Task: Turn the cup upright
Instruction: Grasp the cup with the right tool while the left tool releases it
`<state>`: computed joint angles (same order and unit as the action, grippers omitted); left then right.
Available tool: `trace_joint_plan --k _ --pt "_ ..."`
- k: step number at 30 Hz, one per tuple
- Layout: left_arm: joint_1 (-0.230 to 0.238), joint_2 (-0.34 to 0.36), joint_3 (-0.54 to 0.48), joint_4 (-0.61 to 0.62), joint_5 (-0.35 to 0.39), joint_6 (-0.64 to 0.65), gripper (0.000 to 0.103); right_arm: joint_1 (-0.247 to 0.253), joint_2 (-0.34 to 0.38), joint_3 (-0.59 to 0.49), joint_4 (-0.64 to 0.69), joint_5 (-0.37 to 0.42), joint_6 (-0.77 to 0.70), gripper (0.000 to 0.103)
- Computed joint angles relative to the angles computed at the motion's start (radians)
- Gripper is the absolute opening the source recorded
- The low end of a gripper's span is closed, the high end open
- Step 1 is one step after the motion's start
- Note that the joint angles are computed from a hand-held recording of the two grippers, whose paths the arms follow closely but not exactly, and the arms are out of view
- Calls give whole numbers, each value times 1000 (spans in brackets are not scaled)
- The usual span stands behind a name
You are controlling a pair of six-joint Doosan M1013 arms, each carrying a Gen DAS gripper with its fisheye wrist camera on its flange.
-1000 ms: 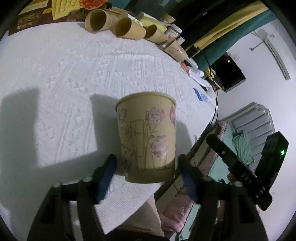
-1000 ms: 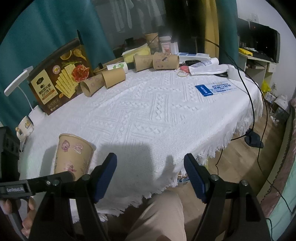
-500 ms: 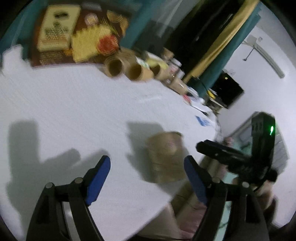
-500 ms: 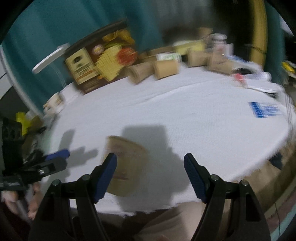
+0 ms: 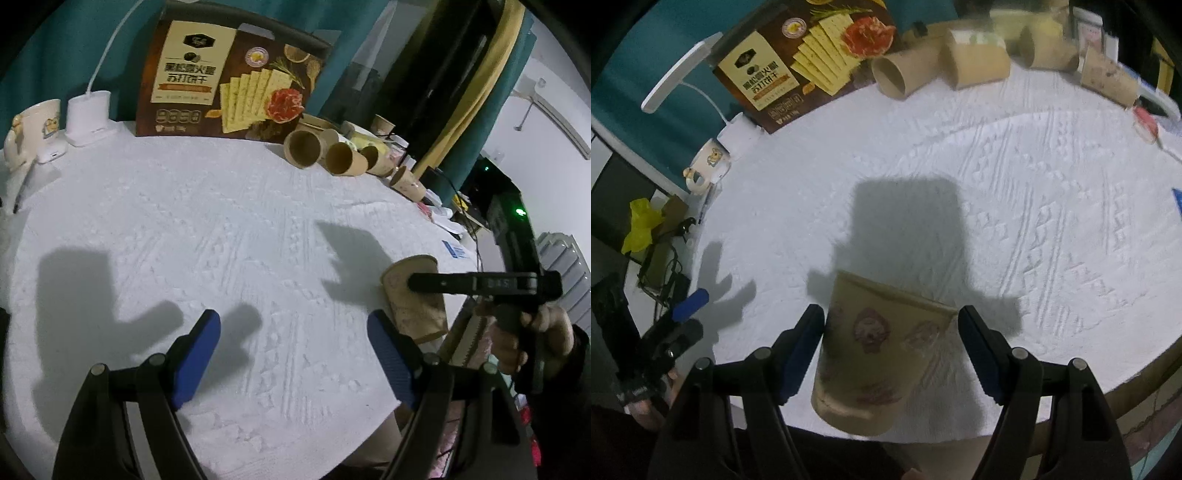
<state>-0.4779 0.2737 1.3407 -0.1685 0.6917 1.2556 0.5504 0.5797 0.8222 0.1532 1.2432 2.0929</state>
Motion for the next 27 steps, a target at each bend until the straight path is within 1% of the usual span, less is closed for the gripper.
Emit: trace_joint_plan --k 3,7,10,11,12,16,18,21,22,24,27 --pt "0 0 1 -35 -10 46 82 -8 17 -25 41 30 -1 73" --pt "0 -7 12 -48 -25 61 82 -21 38 -49 102 56 -3 73" --pt "3 -12 20 -50 -30 55 82 -29 46 -51 140 57 -1 72" --pt "5 -12 20 -51 -29 53 82 -29 46 -50 140 54 2 71" --pt "7 -12 22 -53 -29 52 82 -28 48 -52 141 52 4 67" --pt "9 -16 23 -25 -25 21 82 -23 47 -60 122 36 6 66" --pt "9 -19 23 -11 -23 7 82 -12 41 -62 48 9 25 66" --pt "6 -29 26 22 -20 -16 82 11 17 -32 -103 -99 69 66" --pt "5 -31 25 30 -19 -19 82 21 12 -24 -171 -126 89 66" --pt "2 -37 25 65 -18 -42 82 43 12 -20 -303 -152 127 66" --pt "-3 -43 25 116 -15 -88 82 81 -2 31 -535 -217 203 66"
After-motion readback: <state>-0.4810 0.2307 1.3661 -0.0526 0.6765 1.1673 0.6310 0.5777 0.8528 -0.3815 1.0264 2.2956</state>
